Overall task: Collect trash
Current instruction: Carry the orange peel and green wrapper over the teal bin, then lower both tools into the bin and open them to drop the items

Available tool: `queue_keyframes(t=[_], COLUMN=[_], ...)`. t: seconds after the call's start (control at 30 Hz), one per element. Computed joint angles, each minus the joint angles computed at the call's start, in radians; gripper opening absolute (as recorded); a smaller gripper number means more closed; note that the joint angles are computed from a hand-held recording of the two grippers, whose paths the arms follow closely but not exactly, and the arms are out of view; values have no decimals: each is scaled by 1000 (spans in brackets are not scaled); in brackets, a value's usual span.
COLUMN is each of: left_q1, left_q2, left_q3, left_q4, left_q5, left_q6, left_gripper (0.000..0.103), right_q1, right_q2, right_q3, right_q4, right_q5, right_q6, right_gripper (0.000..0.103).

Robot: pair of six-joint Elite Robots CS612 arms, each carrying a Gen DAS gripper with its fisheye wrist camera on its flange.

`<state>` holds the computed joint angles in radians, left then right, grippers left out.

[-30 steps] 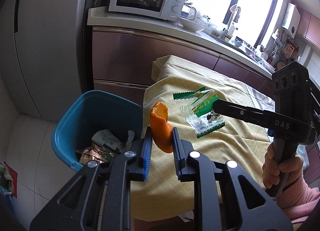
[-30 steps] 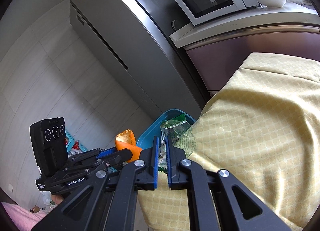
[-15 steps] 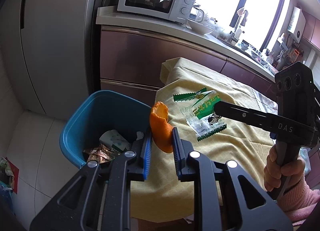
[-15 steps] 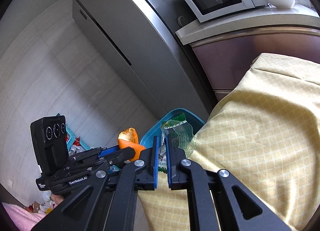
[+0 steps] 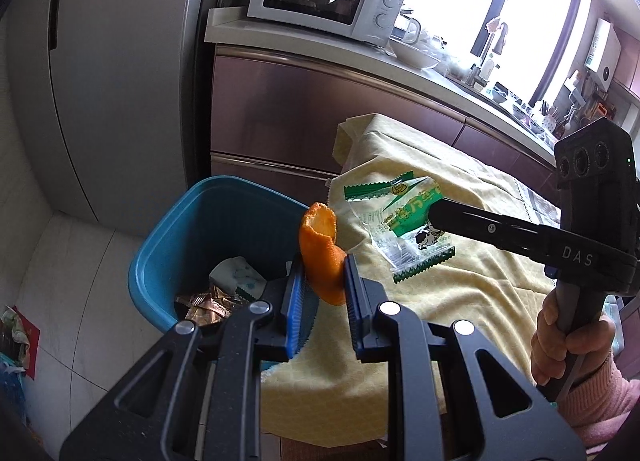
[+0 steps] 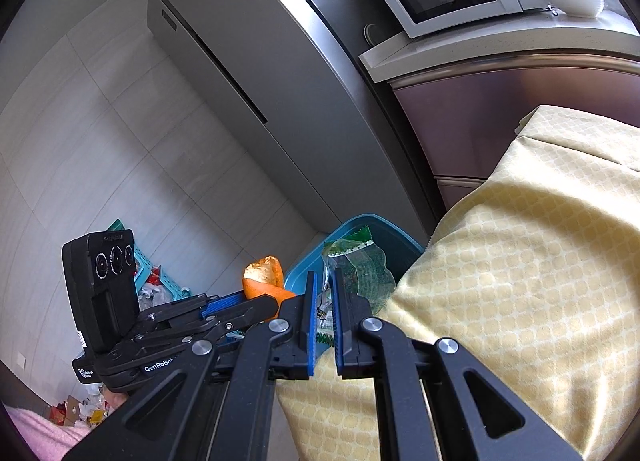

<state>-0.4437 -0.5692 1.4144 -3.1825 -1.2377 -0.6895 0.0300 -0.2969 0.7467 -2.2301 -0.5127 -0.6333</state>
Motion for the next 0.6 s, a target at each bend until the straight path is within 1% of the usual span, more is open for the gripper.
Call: queue_keyframes(t=[0.13,0.6], left_q1=[2,12], left_q2=[3,14], left_q3=[-4,-13], left_q4=[5,23], left_q5=[0,-9], left_q6=[-3,-30], left_gripper=[20,20], right_q1=[4,16], right_q2=[-1,14], right_q3=[3,-33], right_q4=[-3,39], right_q5=[-3,-24], right_q6=[0,-13], right_gripper=[6,6])
